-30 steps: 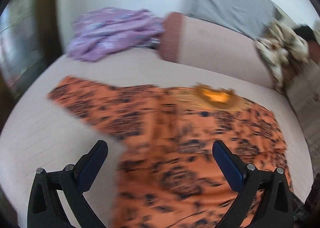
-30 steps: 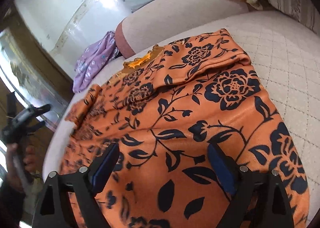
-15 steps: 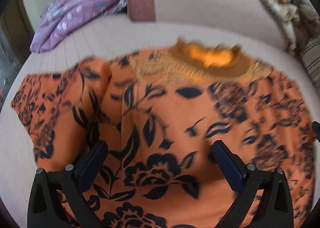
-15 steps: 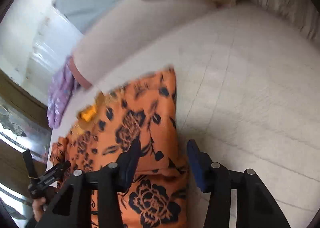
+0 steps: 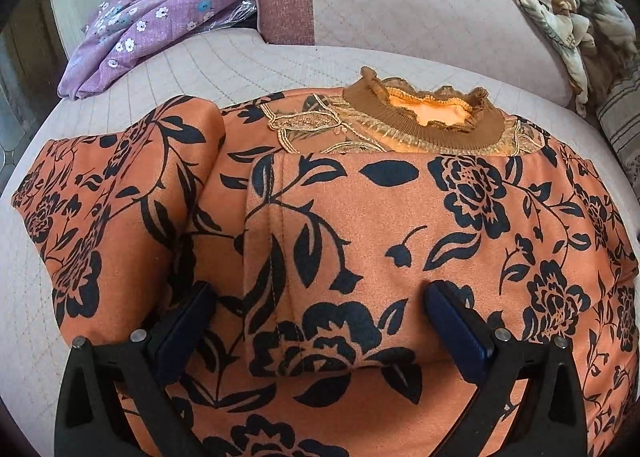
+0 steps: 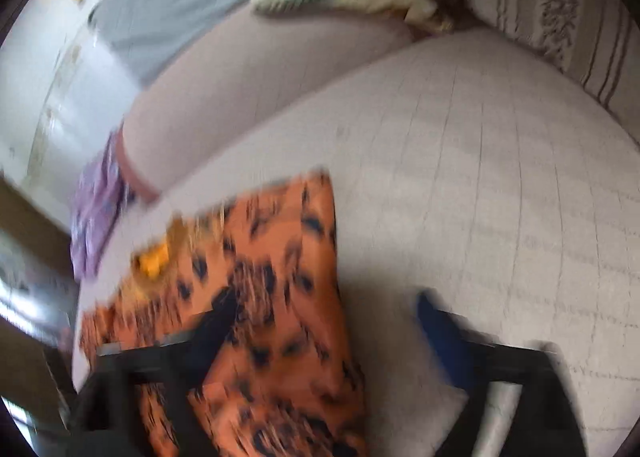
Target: Fold small clothes
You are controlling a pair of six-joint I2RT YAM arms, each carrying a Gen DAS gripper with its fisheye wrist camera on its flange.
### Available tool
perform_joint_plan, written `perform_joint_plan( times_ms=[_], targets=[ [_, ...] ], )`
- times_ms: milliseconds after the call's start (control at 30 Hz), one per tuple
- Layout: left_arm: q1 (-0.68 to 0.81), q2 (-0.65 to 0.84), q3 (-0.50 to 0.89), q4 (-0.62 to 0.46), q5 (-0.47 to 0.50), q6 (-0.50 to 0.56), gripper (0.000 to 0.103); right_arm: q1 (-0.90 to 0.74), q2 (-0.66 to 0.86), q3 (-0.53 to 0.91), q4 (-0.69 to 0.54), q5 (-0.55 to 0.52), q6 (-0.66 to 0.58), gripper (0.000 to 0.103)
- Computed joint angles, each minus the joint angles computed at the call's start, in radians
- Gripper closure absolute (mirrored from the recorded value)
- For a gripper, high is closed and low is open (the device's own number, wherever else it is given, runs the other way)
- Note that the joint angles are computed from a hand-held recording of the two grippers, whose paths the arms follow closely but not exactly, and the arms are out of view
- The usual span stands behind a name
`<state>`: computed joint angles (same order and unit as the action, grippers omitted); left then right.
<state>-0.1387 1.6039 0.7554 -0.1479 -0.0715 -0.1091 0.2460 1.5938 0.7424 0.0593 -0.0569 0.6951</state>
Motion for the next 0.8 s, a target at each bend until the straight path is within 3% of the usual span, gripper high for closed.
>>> perform_joint_plan(
  times_ms=[67, 133, 167, 200, 233, 267, 367, 433, 533, 567, 667, 767, 800],
  targets=[
    [0.002, 0.000, -0.007, 0.007, 0.002, 0.001, 0.000, -0.033, 0.112, 0.093, 0.031, -0.102, -0.016, 0.009],
    [0.000, 0.004, -0.008, 0.013, 0.002, -0.001, 0.000, -0.042, 0.230, 0.222, -0.036, -0.130, -0.045, 0.011],
    [0.003, 0.001, -0.010, 0.014, 0.007, 0.000, 0.000, -0.049, 0.284, 0.277, -0.067, -0.140, -0.053, 0.029],
    [0.007, 0.000, -0.010, 0.014, 0.011, 0.003, 0.000, -0.058, 0.333, 0.326, -0.082, -0.164, -0.049, 0.076],
    [0.008, 0.000, -0.013, 0.019, 0.014, 0.004, 0.000, -0.066, 0.350, 0.352, -0.105, -0.167, -0.056, 0.091],
    [0.010, 0.002, -0.013, 0.021, 0.015, 0.006, 0.000, -0.061, 0.356, 0.377, -0.129, -0.150, -0.065, 0.091],
    [0.008, -0.004, -0.014, 0.021, 0.006, 0.007, 0.000, 0.001, 0.357, 0.423, -0.225, 0.060, -0.156, 0.091],
    [0.008, -0.008, -0.013, 0.015, 0.008, 0.006, 0.000, -0.009, 0.379, 0.427, -0.227, 0.075, -0.143, 0.092],
    [0.007, -0.006, -0.013, 0.016, 0.005, 0.007, 0.000, 0.024, 0.306, 0.390, -0.223, 0.189, -0.090, 0.075],
    [0.007, -0.005, -0.014, 0.018, 0.004, 0.006, 0.000, 0.029, 0.272, 0.366, -0.211, 0.180, -0.073, 0.068],
    [-0.001, 0.000, -0.009, 0.015, -0.007, 0.001, 0.000, 0.076, 0.139, 0.261, -0.132, 0.152, -0.038, 0.035],
    [0.008, -0.003, 0.010, -0.017, 0.012, 0.004, 0.000, 0.112, 0.087, 0.143, 0.008, -0.039, -0.021, 0.032],
    [0.018, -0.008, 0.031, -0.062, 0.033, 0.013, 0.000, 0.113, 0.134, 0.153, -0.006, -0.072, -0.029, 0.032]
  ],
)
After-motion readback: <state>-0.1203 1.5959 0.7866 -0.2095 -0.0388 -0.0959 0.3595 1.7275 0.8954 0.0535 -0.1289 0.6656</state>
